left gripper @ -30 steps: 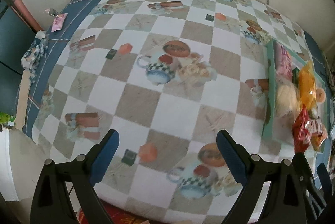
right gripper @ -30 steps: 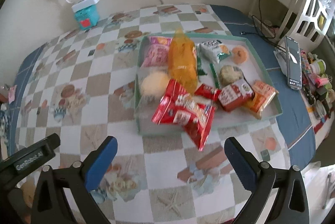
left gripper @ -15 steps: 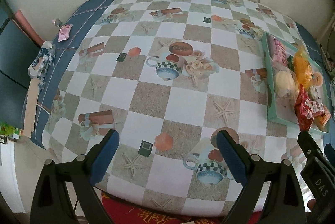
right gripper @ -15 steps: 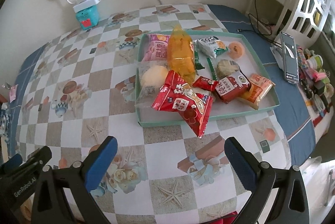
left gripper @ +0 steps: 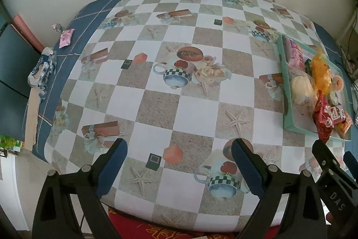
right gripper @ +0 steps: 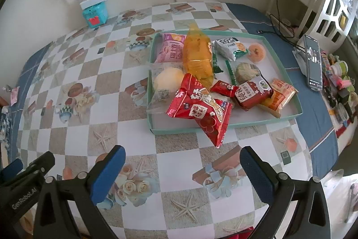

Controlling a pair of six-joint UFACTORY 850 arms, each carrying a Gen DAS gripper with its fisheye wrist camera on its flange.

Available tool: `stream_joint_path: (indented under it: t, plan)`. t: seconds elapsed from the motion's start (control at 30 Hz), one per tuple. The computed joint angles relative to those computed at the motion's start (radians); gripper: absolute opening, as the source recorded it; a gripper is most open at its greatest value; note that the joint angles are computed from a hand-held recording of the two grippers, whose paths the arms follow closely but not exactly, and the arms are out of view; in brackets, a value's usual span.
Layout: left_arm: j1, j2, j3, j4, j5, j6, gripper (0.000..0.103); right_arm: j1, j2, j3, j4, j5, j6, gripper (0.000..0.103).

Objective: Organize snacks

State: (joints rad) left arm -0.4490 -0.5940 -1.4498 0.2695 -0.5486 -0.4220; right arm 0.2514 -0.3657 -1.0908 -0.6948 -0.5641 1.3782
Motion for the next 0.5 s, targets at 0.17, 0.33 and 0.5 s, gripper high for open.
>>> stream_joint_path:
  t: [0.17,0.33,0.5]
  plan:
    - [0.000,-0.002,-0.002,0.001,-0.003,-0.001,0.094,0.002,-0.005,-0.005,0.004,-0.004,-0.010,0.103]
    - [0.003,-0.007,-0.004,-0.004,-0.007,0.005,0.094,0.005,-0.008,-0.009,0.003,-0.007,-0.017,0.103]
    - [0.006,-0.009,-0.004,-0.009,-0.008,0.019,0.094,0.006,-0.011,-0.011,0.004,-0.008,-0.015,0.103]
